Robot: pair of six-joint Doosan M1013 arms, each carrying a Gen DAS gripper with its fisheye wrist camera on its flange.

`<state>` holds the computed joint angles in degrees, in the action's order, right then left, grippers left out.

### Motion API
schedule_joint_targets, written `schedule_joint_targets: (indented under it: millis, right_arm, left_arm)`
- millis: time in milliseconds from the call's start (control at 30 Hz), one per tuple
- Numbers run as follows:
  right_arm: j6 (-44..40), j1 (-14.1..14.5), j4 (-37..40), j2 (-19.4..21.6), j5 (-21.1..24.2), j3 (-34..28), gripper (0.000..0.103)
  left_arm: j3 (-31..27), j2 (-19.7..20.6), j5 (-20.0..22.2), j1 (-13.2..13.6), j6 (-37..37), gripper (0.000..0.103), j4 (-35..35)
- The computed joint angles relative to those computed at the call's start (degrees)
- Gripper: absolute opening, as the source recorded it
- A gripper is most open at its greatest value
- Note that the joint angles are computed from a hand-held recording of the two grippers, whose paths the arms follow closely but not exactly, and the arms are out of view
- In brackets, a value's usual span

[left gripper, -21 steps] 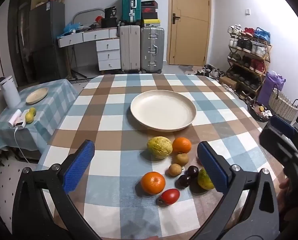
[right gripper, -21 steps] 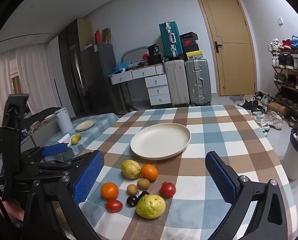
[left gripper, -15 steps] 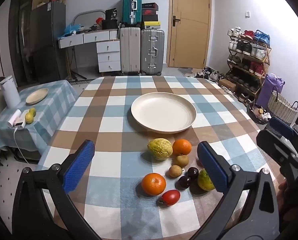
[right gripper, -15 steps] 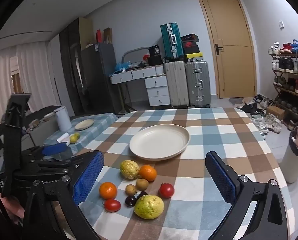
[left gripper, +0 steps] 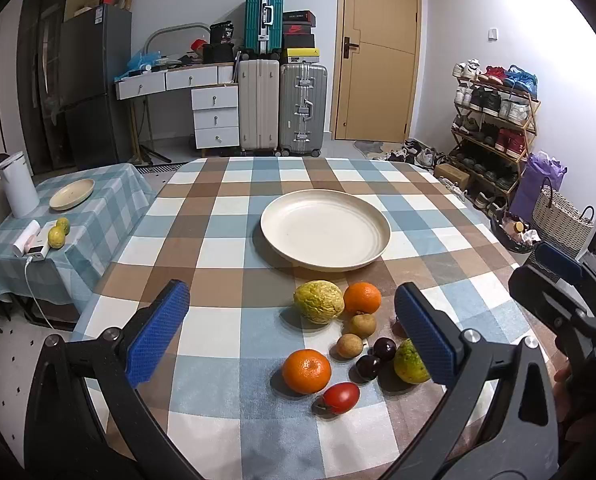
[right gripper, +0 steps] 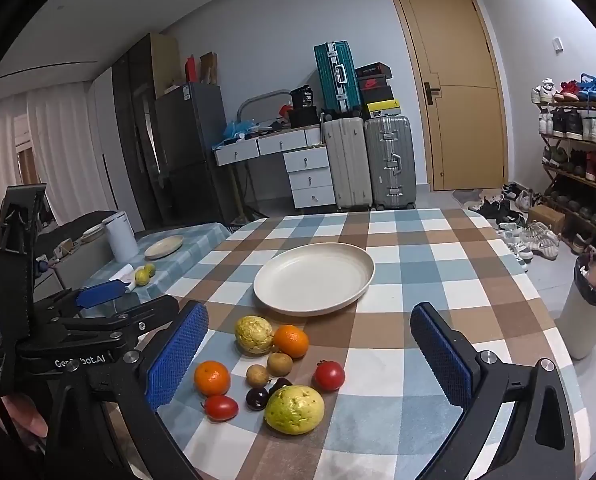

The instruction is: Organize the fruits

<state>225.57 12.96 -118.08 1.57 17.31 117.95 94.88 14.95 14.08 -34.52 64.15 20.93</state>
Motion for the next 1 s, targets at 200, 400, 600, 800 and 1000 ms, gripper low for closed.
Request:
schedule_joint_targets:
  millis: [200, 400, 600, 800, 1000]
  right_arm:
    - [0.05, 0.02, -0.06, -0.01, 0.03, 0.01, 0.103]
    - [-0.24, 0.14, 0.23, -0.06, 0.2, 0.02, 0.103]
    - [1.51, 0.08, -1.56, -0.14, 0.19, 0.11, 0.103]
    - [1.35, 0.15, -1.37, -0.21, 0.24, 0.15, 0.103]
    - [0.56, 0.13, -0.78, -0.2, -0.03, 0.0, 0.103]
  left_arm:
    - [0.04, 0.01, -0.2, 0.14, 2.09, 0.102, -2.28]
    - [0.18, 0.02, -0.49, 0.15, 0.2, 0.102, -0.16]
    - [0.47, -0.11, -0.92, 0.21, -0.47, 0.102, 0.59]
    - [0.64, -0.2, -1.09, 0.08, 0.07, 0.102, 0.74]
    - [0.98, -0.37, -1.58, -0.17, -0.84, 0.102, 1.76]
